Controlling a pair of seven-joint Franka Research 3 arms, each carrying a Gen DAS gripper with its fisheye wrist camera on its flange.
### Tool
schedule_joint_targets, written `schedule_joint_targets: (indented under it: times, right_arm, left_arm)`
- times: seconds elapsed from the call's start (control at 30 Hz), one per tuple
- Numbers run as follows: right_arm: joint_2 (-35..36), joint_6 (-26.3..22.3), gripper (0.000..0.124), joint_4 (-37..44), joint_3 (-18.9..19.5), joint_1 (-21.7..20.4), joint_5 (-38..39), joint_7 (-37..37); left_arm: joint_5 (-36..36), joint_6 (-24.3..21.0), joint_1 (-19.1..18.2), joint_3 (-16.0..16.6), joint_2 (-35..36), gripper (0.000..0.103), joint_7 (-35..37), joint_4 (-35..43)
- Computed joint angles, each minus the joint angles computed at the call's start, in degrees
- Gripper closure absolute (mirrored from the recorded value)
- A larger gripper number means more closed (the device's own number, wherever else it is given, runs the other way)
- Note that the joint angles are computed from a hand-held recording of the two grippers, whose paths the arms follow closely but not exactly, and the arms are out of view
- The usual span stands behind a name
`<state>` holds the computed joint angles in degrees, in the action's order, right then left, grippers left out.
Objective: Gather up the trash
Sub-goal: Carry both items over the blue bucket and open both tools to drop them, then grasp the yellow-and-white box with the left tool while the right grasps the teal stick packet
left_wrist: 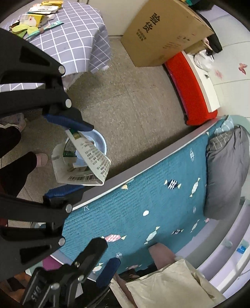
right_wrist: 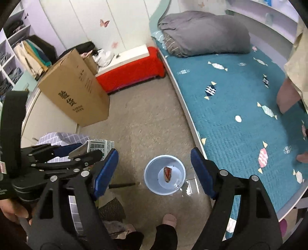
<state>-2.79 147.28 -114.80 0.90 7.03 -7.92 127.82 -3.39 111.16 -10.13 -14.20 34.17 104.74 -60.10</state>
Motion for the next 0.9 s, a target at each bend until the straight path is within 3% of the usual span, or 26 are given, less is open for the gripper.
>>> schedule_joint_targets:
  times: [0.07,0.13,0.17,0.4,0.53,0.9]
  right_arm:
    - [-0.8,0.21,0.047,-0.5,-0.06,-0.32,-1.32,1.23]
    - [-1.64,0.72,0.047,-1.28,-0.04,-0.68,-1.92,2.11]
    - [-2.15,0.86,0.047,-1.69,0.03,-0.9,-2.33,2.74]
    - [-3.56,1.51,0.047,-2.9,0.81,-1.05,-0.96,2.1]
    - [-3.78,2.3,0.047,-2.8,1.37,-0.23,1.04,-0.72]
    - [1.84,2.95,0.046,4.92,3.35,6.47,14.26,-17.49]
  left_arm:
    - [-0.49,0.62,-0.04,-0.41,-0.15,0.048,0.31,0.02]
    - [-0.78,1.4,-0.18,-0.47,-0.32,0.024,-0.06,-0.06]
    - [-0.78,2.98,-0.27,-0.4,-1.16,0.022,-0.53,-1.43]
    - [-0.93,7.81,0.9,0.1,-6.51,0.022,-2.66,-9.13]
    - [-2.49,11.51,3.09,0.48,-12.55,0.022,-3.48,-17.41]
    - [-6.69,16.78,9.14,5.38,-28.16,0.022,-9.61,-35.32]
